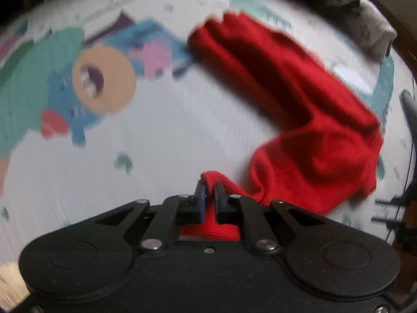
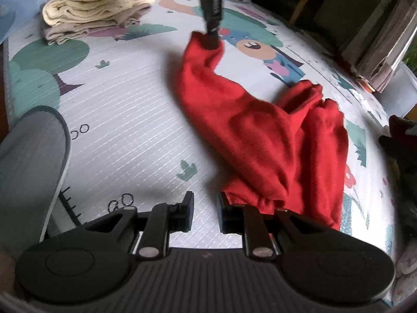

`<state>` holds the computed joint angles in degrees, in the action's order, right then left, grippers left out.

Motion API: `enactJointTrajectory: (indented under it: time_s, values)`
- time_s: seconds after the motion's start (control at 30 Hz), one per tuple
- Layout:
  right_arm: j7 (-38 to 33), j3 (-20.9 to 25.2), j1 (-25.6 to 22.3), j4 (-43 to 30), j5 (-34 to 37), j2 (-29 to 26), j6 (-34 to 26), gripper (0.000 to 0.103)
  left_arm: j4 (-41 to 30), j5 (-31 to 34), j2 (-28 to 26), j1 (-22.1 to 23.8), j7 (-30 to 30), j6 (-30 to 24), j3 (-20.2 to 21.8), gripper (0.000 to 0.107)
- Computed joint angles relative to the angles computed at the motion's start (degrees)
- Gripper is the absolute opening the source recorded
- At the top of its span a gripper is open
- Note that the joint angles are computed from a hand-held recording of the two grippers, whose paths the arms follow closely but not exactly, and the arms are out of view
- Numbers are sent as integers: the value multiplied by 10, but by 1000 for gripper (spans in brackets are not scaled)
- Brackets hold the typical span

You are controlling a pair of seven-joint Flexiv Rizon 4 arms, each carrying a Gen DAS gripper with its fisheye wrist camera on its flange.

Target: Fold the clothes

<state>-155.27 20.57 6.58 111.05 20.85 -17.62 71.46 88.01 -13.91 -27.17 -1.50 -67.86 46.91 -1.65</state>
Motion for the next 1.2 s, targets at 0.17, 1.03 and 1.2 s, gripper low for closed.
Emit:
enactJointTrajectory:
  time_s: [0.17,1.03,1.2]
  values:
    - [31,-14,3,-6,-11,-7,15,22,-58,-12,-23,0,26,28,-20,4]
    - [60,25,-41,-78,5,-45,-15,34,-384,-58,-164,-65,185,-4,-77,4]
    - [71,9,-26,-104,8,-54,-57,36,-479,-20,-211,-77,135,-85,-34,4]
